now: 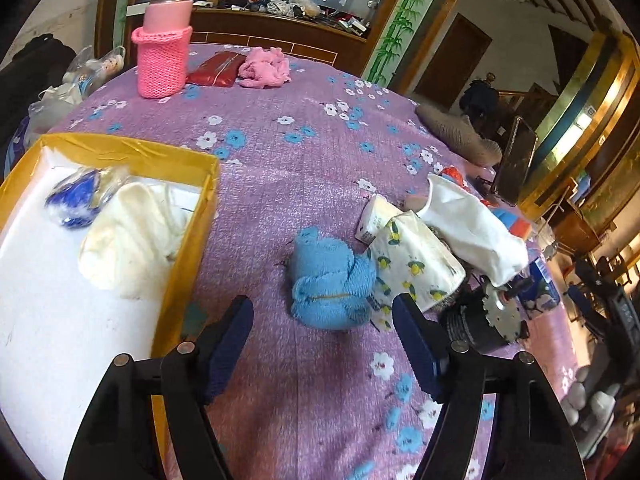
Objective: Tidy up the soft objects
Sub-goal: 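Grasp the blue knitted cloth with the left tool, then grasp the blue milk carton upright with the right tool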
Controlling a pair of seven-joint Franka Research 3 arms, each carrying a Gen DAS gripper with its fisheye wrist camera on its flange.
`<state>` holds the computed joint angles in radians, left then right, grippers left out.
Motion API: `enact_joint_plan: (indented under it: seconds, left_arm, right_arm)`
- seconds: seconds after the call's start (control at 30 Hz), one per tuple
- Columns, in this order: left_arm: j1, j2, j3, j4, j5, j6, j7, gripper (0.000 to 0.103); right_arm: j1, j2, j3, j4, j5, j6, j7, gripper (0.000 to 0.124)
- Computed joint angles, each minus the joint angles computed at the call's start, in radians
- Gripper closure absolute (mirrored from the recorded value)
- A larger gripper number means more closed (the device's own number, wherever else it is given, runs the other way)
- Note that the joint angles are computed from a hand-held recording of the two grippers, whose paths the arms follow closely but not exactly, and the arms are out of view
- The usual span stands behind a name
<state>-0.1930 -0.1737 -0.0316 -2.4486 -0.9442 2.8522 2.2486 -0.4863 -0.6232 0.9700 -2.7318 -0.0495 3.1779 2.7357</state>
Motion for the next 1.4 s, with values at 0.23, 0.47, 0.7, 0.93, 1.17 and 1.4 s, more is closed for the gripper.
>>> enact_joint_plan:
  seconds: [0.23,0.47,0.7,0.93,1.17,1.4]
  left_arm:
    - [-0.003,0.098,-0.055,0.056,0.027,0.054,-0.010,0.032]
    - [0.032,0.118,-0.084,0.065,0.105,0.063,-0.085,0.063]
    - [0.003,0.046,-0.055,0.016,0.001,0.052,0.026,0.063]
    - [-0.019,0.056,-0.043,0.003,0.040,0.060,0.017,0.063]
    - [-0.018,0.071,-0.067,-0.001,0.054,0.117,0.009,0.063]
    - [-0.071,-0.009,-0.008,-0.049,-0.071,0.094,0.109,0.065]
  right_arm:
    - [-0.005,-0.016,0.007,-0.018,0.019,0.013,0.016,0.031]
    - [0.027,-0.010,-0.039,-0.064,0.057,0.054,0.040,0.031]
    - [0.074,0.092,-0.095,-0.053,0.106,0.064,-0.035,0.031]
    - [-0.036,0.091,0.026,0.059,-0.024,-0.131,-0.048,0.031]
    - [-0.077,0.110,0.056,0.094,-0.146,-0.185,0.003,0.064]
    - [-0.030,0.133,-0.002,0.086,-0.216,-0.186,0.062,0.098]
